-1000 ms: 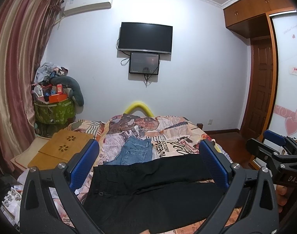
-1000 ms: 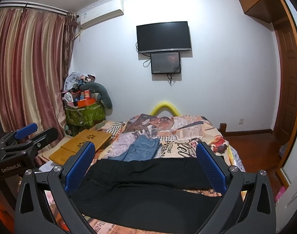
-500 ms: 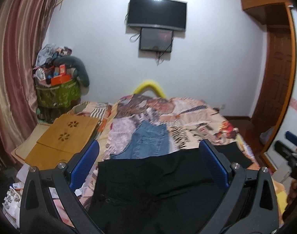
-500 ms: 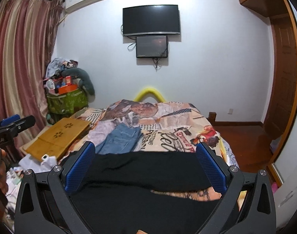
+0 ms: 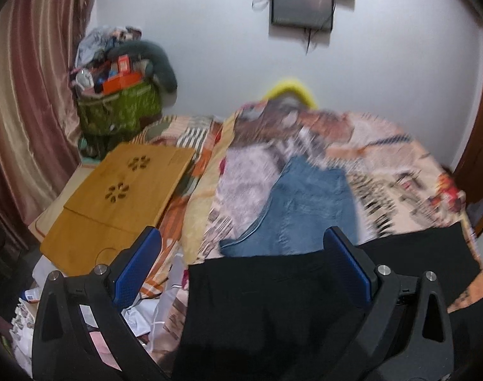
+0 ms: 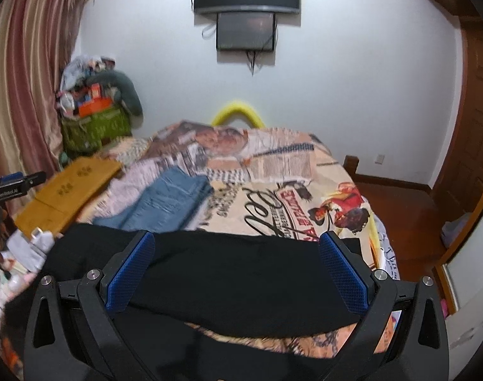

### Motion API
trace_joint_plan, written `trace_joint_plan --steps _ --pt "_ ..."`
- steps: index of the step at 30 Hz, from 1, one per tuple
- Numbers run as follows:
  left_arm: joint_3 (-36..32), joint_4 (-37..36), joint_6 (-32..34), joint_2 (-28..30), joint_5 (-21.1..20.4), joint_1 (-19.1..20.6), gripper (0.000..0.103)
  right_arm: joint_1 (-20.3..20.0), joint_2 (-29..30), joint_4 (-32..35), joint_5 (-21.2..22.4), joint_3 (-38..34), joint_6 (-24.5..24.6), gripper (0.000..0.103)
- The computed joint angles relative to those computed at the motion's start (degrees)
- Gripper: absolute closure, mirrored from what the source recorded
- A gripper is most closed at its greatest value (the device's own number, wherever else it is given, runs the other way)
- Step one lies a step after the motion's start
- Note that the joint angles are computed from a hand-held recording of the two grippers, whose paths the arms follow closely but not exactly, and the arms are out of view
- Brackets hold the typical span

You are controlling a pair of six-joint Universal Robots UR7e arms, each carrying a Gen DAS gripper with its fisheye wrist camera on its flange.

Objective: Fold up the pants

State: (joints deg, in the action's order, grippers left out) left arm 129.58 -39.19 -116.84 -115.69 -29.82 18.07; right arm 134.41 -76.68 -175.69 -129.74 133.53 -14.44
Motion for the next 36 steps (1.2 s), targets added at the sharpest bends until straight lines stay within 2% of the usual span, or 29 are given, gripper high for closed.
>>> trace_joint_plan --steps 4,6,9,13,16,19,23,28,31,33,34,36 --pt "2.5 -15.2 16.3 -2.1 2.5 11.1 0.000 -4.3 2.9 0.9 2.0 -1.5 -3.0 0.001" --pt "3.9 -23.8 24.5 -2.8 2.4 16.5 0.000 -6.8 3.7 2.4 4.6 -2.1 -3.5 0.001" --pt "5.7 -36.7 35.3 -2.2 1.6 24.4 0.000 -9.9 5.7 3.4 6.4 -3.4 -4.1 0.001" --pt "7.3 -47.5 44.2 -1.1 0.1 30.6 0.002 -13.4 7.6 7.0 8.8 -5.2 -3.7 0.005" --pt "8.4 -55.0 50.9 -0.2 -1.1 33.4 0.012 -15.1 9.8 9.8 9.1 -7.5 -4.2 0.013" --pt "9.1 -62.8 57.6 1.5 -3.2 36.1 0.020 -16.5 11.9 11.3 9.3 -9.3 -6.1 0.014" --pt "8.7 -67.8 62.8 4.3 -5.3 39.0 0.034 -17.2 14.7 12.0 9.7 -11.3 -9.4 0.014" --pt "9.1 -72.1 66.7 5.9 -5.9 41.3 0.036 -16.7 18.4 11.7 9.0 -12.6 -14.9 0.014" --pt "9.3 -71.4 66.4 5.8 -5.3 41.3 0.044 -16.2 20.9 11.1 6.0 -13.2 -17.2 0.034" --pt "8.8 -67.0 63.5 5.8 -3.5 40.2 0.068 -16.5 20.9 9.2 7.2 -12.7 -18.1 0.038" --pt "8.5 -64.4 62.1 5.6 -2.9 39.9 0.071 -16.7 20.6 9.0 7.8 -12.5 -17.6 0.045" --pt "8.6 -64.4 62.5 4.2 -3.4 39.6 0.078 -17.2 20.2 9.2 8.8 -12.4 -16.7 0.056"
